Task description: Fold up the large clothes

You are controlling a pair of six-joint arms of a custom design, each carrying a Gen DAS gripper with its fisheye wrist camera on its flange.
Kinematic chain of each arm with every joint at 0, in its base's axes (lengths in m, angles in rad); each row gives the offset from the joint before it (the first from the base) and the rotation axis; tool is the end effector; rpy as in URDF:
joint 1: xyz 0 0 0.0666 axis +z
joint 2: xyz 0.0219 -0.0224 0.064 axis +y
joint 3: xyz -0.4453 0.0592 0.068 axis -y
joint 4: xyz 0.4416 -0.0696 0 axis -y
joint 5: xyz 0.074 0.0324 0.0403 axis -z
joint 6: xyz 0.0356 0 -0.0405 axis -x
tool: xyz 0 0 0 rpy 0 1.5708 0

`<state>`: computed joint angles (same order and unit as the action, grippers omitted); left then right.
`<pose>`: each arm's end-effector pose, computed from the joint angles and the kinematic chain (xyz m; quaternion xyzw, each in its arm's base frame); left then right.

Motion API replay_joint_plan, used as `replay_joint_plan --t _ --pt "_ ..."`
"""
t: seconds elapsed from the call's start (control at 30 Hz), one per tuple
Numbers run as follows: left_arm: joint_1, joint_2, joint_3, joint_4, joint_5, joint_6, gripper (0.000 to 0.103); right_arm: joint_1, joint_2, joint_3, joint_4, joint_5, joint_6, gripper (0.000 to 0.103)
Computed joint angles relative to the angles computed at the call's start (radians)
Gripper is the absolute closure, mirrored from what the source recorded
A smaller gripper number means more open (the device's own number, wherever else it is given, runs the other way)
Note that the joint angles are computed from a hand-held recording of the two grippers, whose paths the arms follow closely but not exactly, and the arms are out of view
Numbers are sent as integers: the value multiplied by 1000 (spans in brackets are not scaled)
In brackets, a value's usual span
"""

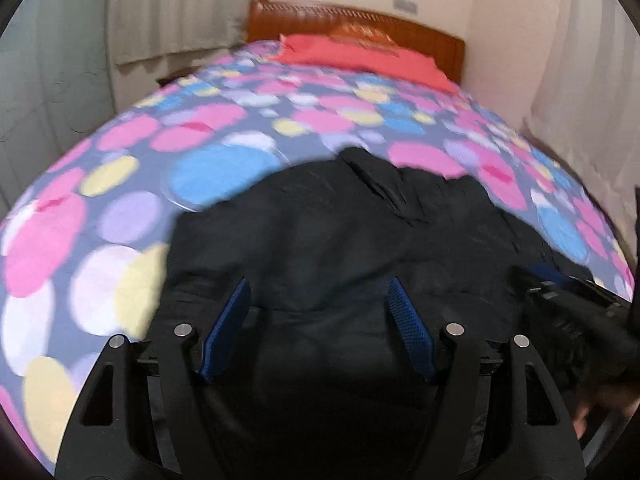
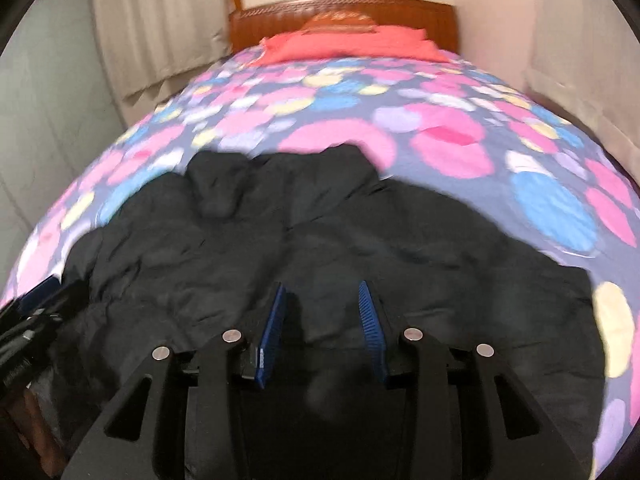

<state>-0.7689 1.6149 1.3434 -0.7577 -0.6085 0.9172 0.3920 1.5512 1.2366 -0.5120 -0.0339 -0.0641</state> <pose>0.4364 -0.3945 0.3655 -0.1480 0.9108 0.0015 0.3853 0.5312 0.2205 0.3598 -0.1581 0.9179 0.0976 0.3505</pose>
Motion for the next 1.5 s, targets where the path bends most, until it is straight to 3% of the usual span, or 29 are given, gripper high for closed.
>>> replay_joint_plan --t 0.07,0.1,0.23,0.33,0.4,0.47,0.6,0.67,0.83,0.93,1.13,1.5 --pt "13 64 50 -67 75 -3 32 20 32 4 -17 55 19 64" --pt "13 93 71 -100 67 -9 32 24 40 6 -13 69 25 64" --pt "5 51 41 -71 69 20 32 -2 -17 -18 -26 24 13 64" --pt "-15 -13 -18 -60 -27 70 32 -28 -86 -81 23 117 30 59" --pt "4 -11 -31 -97 -10 104 32 -44 -76 -90 -14 167 32 59" --pt "26 -3 -50 -75 59 98 31 -65 -62 -100 -15 104 21 58" --pt "16 32 -20 -118 11 88 31 -49 -51 -93 -15 137 25 58" --pt "14 24 -28 -105 12 90 31 -48 -58 -104 -1 134 22 58" --pt "-16 3 -36 -146 -18 92 30 -84 -72 -112 20 50 9 56" --pt "-39 -23 -52 -167 -36 101 26 -94 -104 -127 12 36 -21 50" --pt "-90 -75 -88 -204 -47 178 24 -115 -204 -185 2 26 -5 45" --pt "-206 -146 -151 -340 -72 394 24 -232 -383 -310 -72 -13 25 44"
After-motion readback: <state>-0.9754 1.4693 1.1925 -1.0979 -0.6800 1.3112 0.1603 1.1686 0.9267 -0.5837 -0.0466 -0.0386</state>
